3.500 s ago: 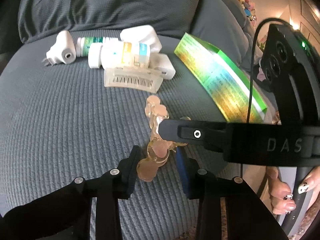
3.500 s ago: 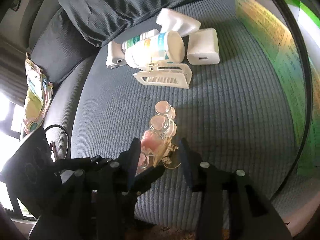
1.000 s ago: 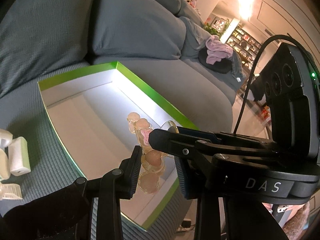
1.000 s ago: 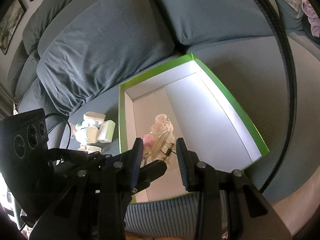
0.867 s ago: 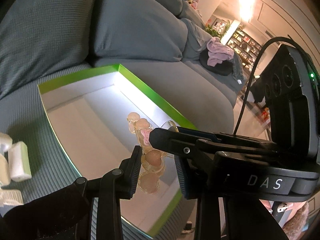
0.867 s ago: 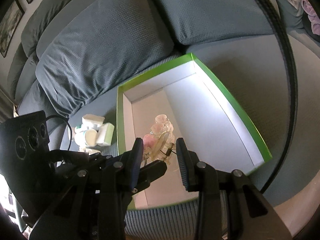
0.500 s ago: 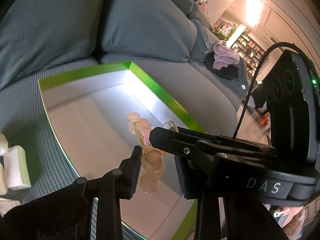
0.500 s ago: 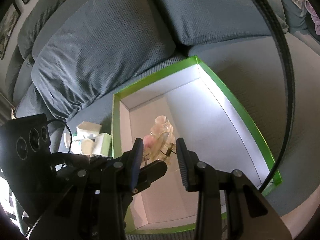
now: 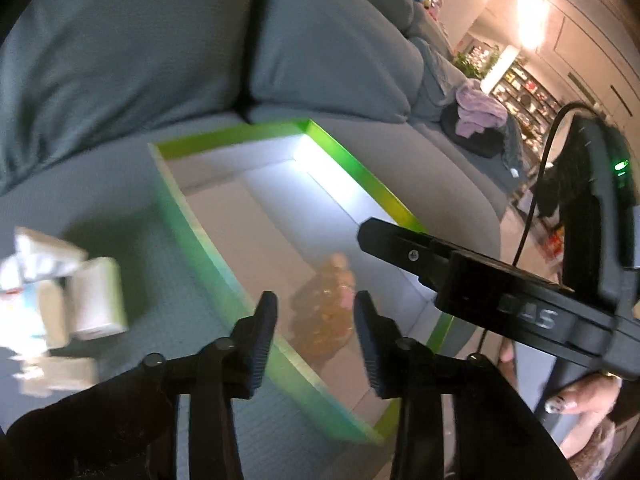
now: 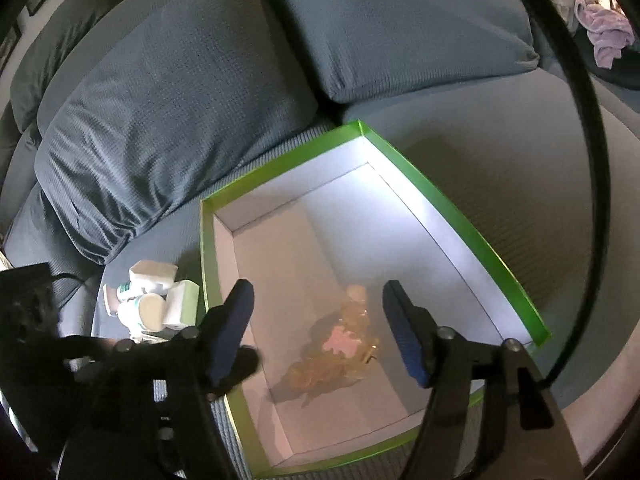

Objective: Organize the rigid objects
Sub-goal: 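Open the right gripper to drop the hair clip into the box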

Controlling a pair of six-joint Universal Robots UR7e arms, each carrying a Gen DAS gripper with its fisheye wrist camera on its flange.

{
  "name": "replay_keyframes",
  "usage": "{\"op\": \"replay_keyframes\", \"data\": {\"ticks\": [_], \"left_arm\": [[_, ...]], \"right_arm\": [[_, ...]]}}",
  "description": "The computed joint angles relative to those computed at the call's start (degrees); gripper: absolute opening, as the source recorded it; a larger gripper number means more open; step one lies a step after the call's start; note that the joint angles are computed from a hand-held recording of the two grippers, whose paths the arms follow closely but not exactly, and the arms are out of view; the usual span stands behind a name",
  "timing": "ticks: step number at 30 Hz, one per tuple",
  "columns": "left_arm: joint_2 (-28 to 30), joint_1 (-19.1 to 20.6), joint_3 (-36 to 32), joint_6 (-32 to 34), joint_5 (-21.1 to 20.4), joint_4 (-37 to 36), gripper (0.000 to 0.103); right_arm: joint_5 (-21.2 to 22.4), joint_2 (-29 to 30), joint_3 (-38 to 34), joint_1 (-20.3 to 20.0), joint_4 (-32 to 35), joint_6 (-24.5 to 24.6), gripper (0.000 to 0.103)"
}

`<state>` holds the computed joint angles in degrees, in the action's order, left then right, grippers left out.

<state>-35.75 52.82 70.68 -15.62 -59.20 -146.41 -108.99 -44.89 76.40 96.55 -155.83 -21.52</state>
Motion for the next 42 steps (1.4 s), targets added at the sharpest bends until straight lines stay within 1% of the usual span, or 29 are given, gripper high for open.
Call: {"op": "replay_keyframes", "data": {"ticks": [1,2,3,4,6,8,10,12,14,15,16,18,20,21,23,24,25,26,27,28,29,31,33,35,36,37,39,41,42], "left_arm": [[-1.2,-0.3,1.8,0.2,1.2,-1.1,0.051],[-3.1,-0.7,4.5,0.2,2.9,-2.7,0.055],[-4.2,-0.7,6.0,1.4,2.5,-3.1,0.061],[-5.5,-0.8,7.8,1.2,3.8,-3.7,0.063],[-8.4,-1.1,11.5,-0.2,6.9,-4.2,0.064],[-11.7,-1.1,15.8,-2.2,10.0,-4.6,0.064],[-14.5,-1.0,19.7,-4.1,12.2,-5.8,0.064],[-17.9,-0.5,24.0,-6.3,14.1,-7.6,0.064],[-20.1,0.2,26.5,-8.3,15.3,-8.4,0.064],[-21.1,0.5,27.5,-9.5,15.9,-8.6,0.064],[-22.2,0.7,28.8,-10.6,16.4,-9.1,0.064],[-23.9,1.6,30.9,-11.8,16.5,-10.6,0.064],[-24.8,2.4,32.5,-10.7,16.8,-13.2,0.064],[-25.1,2.7,33.2,-10.2,17.5,-14.5,0.064],[-25.1,3.4,34.3,-9.5,17.6,-17.1,0.064],[-25.3,3.9,35.2,-9.4,16.8,-19.0,0.064],[-25.6,4.5,35.9,-9.6,15.6,-20.7,0.064],[-25.8,5.0,36.6,-10.1,14.4,-22.1,0.064],[-25.8,5.4,37.1,-10.2,13.4,-23.1,0.064],[-25.7,5.6,37.5,-9.8,12.8,-23.8,0.064],[-25.5,5.7,37.8,-9.9,13.2,-23.6,0.064],[-25.3,5.4,37.4,-13.0,15.4,-20.0,0.064],[-25.2,5.3,37.6,-12.2,14.5,-21.2,0.064],[-25.4,4.8,38.2,-11.0,14.3,-23.4,0.064],[-25.5,4.5,38.6,-10.3,14.4,-24.5,0.064],[-25.8,4.2,39.0,-10.0,14.8,-24.9,0.064],[-26.3,4.0,39.1,-9.7,15.3,-24.2,0.064],[-26.7,3.9,39.2,-9.5,16.0,-23.5,0.064],[-27.0,3.8,39.5,-9.5,16.4,-23.6,0.064]], "right_arm": [[-0.4,0.1,0.9,0.2,-2.0,-0.2,0.070],[-0.9,0.4,1.5,0.4,-3.5,-0.3,0.071],[-1.9,0.7,2.1,0.7,-4.9,-0.4,0.071],[-3.5,1.4,2.5,1.0,-6.6,-0.7,0.071],[-6.2,3.3,2.6,1.6,-9.4,-1.3,0.071],[-8.2,4.6,2.5,1.9,-10.8,-1.6,0.071],[-11.2,6.4,2.1,2.4,-12.6,-3.1,0.071],[-12.6,7.3,2.2,2.9,-15.0,-4.8,0.069],[-13.7,7.8,2.9,3.4,-20.0,-5.1,0.071],[-14.1,8.6,3.0,3.7,-23.4,-6.5,0.071],[-15.1,9.4,2.8,4.1,-26.7,-8.8,0.071],[-17.0,10.9,2.1,4.7,-31.0,-11.4,0.071],[-18.3,12.1,0.5,4.9,-30.3,-11.7,0.071],[-20.1,12.7,-0.4,5.2,-29.7,-11.0,0.070],[-20.0,12.5,-0.6,5.4,-29.7,-9.8,0.070],[-20.6,13.0,-0.9,5.6,-32.8,-11.1,0.070],[-22.2,14.2,-2.0,6.0,-36.9,-13.6,0.072],[-22.9,14.9,-3.0,6.2,-38.7,-15.2,0.072],[-23.3,15.1,-4.0,6.1,-38.0,-15.4,0.075],[-22.9,14.4,-3.7,5.9,-34.9,-13.4,0.077],[-23.1,14.0,-4.2,5.6,-29.4,-9.8,0.077],[-26.0,14.3,-5.9,5.4,-21.2,-3.6,0.077],[-25.2,13.4,-5.0,5.1,-18.0,-0.1,0.077],[-26.0,13.8,-4.3,5.1,-20.1,-2.2,0.077],[-26.7,14.0,-3.2,5.3,-22.9,-3.6,0.077],[-27.1,13.8,-2.4,5.3,-24.4,-3.8,0.077],[-26.8,12.9,-1.0,5.3,-24.7,-3.3,0.077],[-26.7,12.7,0.0,5.7,-26.2,-4.4,0.077],[-26.3,12.0,2.1,5.8,-28.2,-5.2,0.077]]}}
